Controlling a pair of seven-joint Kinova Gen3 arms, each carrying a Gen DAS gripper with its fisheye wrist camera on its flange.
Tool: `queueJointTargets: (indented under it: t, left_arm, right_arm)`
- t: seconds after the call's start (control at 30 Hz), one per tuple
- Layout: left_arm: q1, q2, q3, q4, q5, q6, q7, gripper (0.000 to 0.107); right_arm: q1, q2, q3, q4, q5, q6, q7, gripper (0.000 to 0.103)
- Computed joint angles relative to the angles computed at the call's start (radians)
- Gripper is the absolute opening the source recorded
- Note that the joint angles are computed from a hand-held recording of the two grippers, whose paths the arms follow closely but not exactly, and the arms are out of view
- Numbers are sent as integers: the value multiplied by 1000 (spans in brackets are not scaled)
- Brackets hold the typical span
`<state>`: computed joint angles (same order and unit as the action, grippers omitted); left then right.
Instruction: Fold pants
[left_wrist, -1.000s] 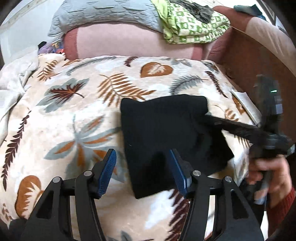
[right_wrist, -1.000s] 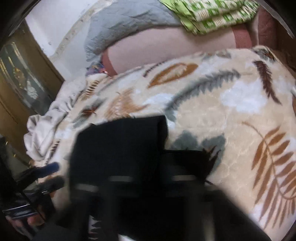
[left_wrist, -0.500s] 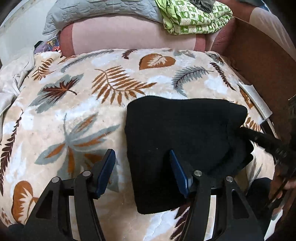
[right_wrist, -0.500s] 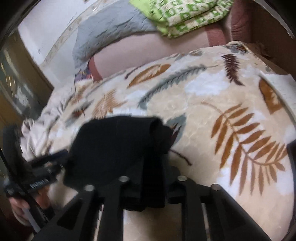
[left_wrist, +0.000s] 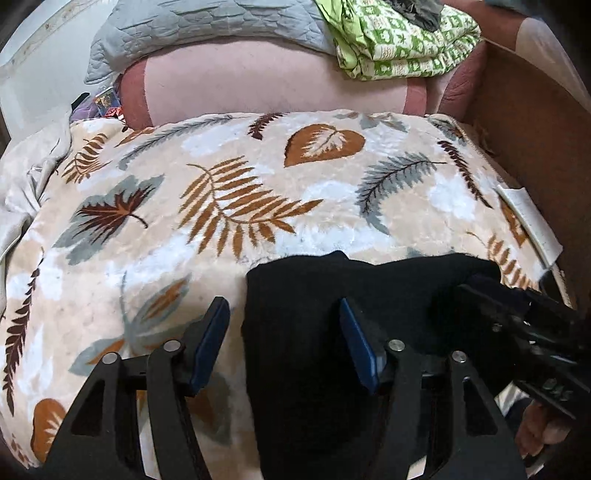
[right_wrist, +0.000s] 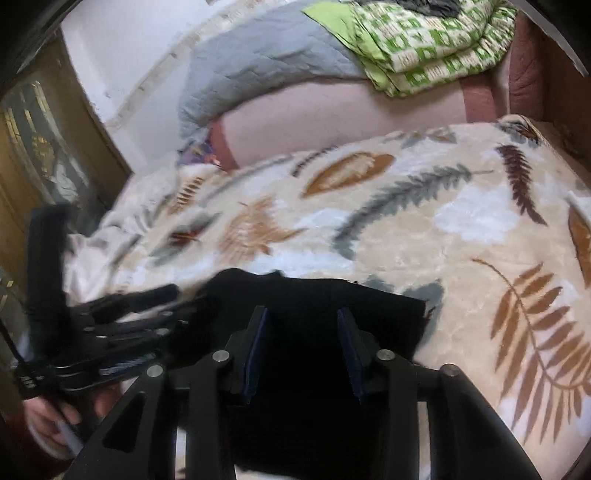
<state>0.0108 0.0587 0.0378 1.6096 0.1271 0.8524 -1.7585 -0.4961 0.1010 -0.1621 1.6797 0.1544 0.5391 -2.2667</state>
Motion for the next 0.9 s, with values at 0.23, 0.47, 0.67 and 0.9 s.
queueJointTargets:
  t: [0.23,0.47,0.67,0.9]
  left_arm:
    - [18,39,8,7,-23,-48,60,76]
    - [19,8,6,19,-37,-47,61,76]
    - [13,-42,0,30,-27,-12,56,76]
    - [12,-96,-5,73,-13,-5,37,76]
  right_arm:
    - [40,37,18,11,-56,-34,33,25]
    - [6,8,23,-6,0,20,-10,29]
    - [-23,-55,-10,-5,92,88,-85,42]
    - [-26,-90,-57,19,109,130,-115,42]
